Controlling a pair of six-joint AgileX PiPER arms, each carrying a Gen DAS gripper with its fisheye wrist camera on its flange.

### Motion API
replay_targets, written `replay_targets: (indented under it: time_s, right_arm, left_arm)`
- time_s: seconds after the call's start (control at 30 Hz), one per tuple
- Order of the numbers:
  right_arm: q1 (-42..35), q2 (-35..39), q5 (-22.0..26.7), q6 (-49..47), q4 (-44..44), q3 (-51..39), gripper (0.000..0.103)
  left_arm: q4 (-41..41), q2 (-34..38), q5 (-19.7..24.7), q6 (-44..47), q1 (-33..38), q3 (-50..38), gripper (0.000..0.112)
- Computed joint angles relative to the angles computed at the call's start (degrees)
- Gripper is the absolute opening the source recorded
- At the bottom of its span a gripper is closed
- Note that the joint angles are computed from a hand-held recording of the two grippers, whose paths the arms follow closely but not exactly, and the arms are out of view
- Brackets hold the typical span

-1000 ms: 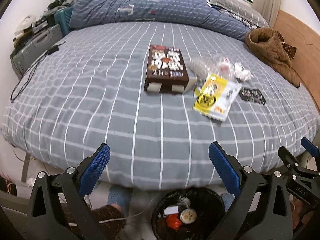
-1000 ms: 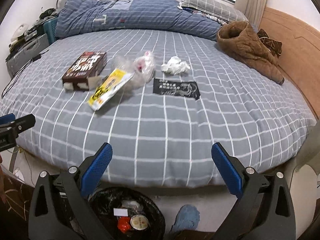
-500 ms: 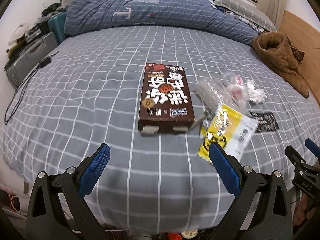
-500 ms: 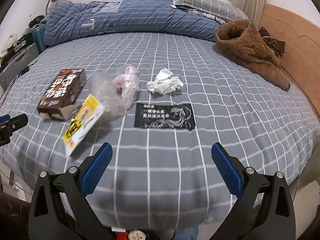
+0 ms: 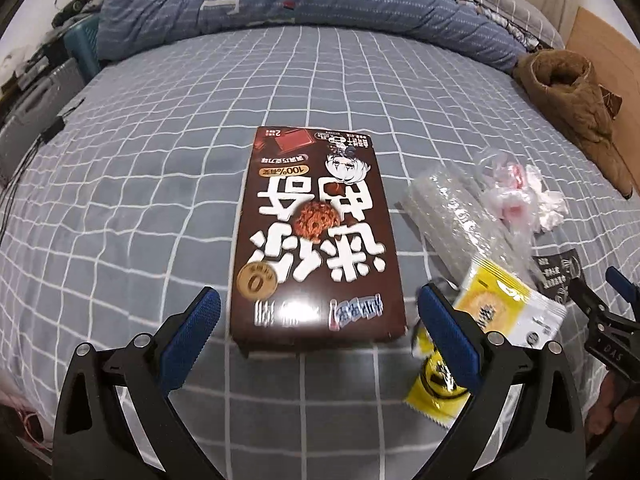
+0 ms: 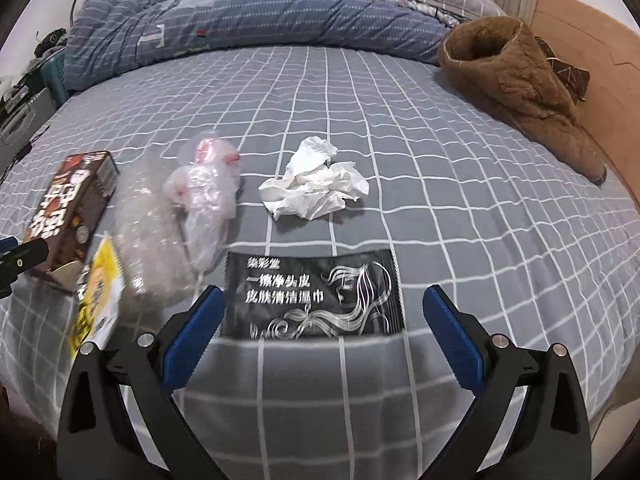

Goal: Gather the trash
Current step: 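Grasp the brown snack box with the left tool while the right tool grasps the black wipe packet, then lift the brown box and black packet and carry both over the trash bin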

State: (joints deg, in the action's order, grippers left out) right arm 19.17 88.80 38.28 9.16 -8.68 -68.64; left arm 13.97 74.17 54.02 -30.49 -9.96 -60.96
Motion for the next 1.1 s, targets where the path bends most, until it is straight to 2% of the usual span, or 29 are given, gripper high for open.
replay_targets:
  time_s: [0.2,0.37,0.43,0.57,0.67,0.93,1.1]
  right_arm:
    - [-0.41,5.59,0.39,-1.19,1.29,-3.02,0.095]
    - [-1.85,7.95,0.52,-4.77,5.76,-4.13,0.086]
    - [-1.9,8.79,1.12,-5.98,6.51,-4.89,0.078]
    - [-2.6,10.1,2.28,-7.67,8.39,-5.84,0.074]
    - [-2.97,10.27,2.12,-8.94,9.33,-5.68,0.068]
    - [-2.27,8.44,0.59,-9.36,8.37,-3.39,0.044]
    - [-1.36,5.6,-1.37,-8.98,7.06,-0.81,0.039]
  left_arm:
    - [0.37,3.42,-1.57,0.1,0.54,-0.25,0.097]
    - [-0.4,5.91,-2.42,0.42,1.81,-0.71,0.097]
    - [-0.67,6.18,-2.8,0.73,2.3,-0.44,0.097]
    - [-0.83,6.74,-3.16,0.83,2.5,-0.32,0.092]
    - [-1.25,6.77,-3.82,1.26,3.08,0.0,0.089]
    - [0.74,5.57,-3.23,-1.68,0.57,1.13,0.088]
    - [1.44,5.19,-2.76,-1.89,-0.4,1.35,0.088]
